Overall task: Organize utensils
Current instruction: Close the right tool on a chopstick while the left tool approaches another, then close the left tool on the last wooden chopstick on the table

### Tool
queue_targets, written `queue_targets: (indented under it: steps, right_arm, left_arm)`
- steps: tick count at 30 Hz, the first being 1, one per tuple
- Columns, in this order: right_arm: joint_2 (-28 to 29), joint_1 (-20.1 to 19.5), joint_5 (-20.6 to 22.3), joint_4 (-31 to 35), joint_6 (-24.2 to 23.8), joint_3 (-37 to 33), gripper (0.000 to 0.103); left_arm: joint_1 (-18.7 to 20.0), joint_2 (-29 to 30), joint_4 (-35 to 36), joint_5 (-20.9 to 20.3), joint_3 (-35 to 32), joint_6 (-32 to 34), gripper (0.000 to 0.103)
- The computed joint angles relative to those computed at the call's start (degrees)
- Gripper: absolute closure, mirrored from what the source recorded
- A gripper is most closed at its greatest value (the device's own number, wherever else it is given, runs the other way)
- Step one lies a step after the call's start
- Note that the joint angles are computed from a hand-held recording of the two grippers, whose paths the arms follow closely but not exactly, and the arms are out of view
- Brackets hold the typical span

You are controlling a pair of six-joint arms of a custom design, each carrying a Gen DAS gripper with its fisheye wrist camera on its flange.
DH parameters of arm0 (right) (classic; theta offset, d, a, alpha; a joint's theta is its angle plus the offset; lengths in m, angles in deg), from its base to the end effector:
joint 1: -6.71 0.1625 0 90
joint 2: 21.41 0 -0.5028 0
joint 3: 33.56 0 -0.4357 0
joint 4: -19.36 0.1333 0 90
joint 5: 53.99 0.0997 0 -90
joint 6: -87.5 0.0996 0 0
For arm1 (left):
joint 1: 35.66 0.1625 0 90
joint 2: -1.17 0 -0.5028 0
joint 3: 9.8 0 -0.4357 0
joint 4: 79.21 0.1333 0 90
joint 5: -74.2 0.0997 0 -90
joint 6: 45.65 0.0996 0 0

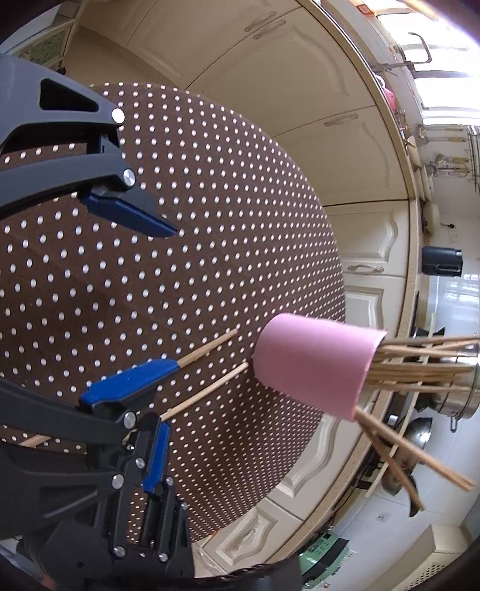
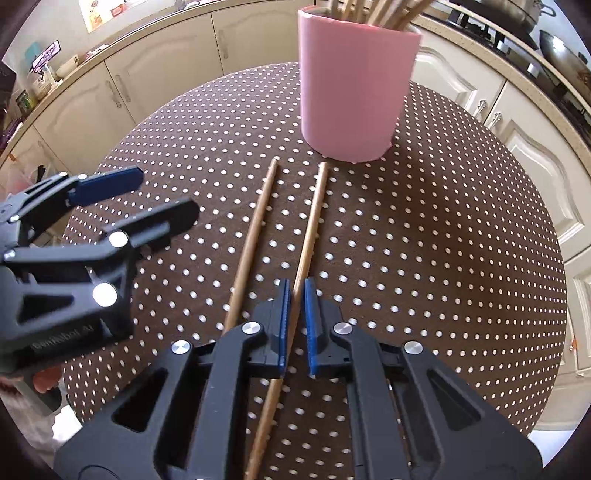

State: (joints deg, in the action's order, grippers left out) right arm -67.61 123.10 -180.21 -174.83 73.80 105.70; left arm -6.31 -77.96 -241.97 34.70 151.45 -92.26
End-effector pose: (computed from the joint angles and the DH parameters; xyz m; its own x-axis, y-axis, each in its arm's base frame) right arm 0.2614 -0.3593 0.0307 -0.6481 -0.4573 0.6090 -0.6069 0.7932 -0.0502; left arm -0.1085 -0.3021 0.1460 -0.7640 0.0717 -0.6412 0.4437 0.7798 -0.4415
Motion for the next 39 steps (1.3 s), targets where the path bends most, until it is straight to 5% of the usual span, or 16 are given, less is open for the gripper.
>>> queue_targets:
  steps: [17,28,39]
  right_arm:
    - [-8.64,-7.92,9.64,2.57,-4.69,3.67,0.096]
    - [-6.69,-5.24,6.42,6.32,-2.58,1.07,0.096]
    - [-4.46,-1.70,1.26,15.66,1.19,-4.14,0.096]
  left_arm:
    - [-0.67,12.28,3.28,-2.50,-4.18,-2.05,0.037]
    - [1.59,8.67,4.05,-3.53,-4.85,4.53,0.087]
    - [6.72,5.90,1.98,-5.48,-6.34,13.13,0.094]
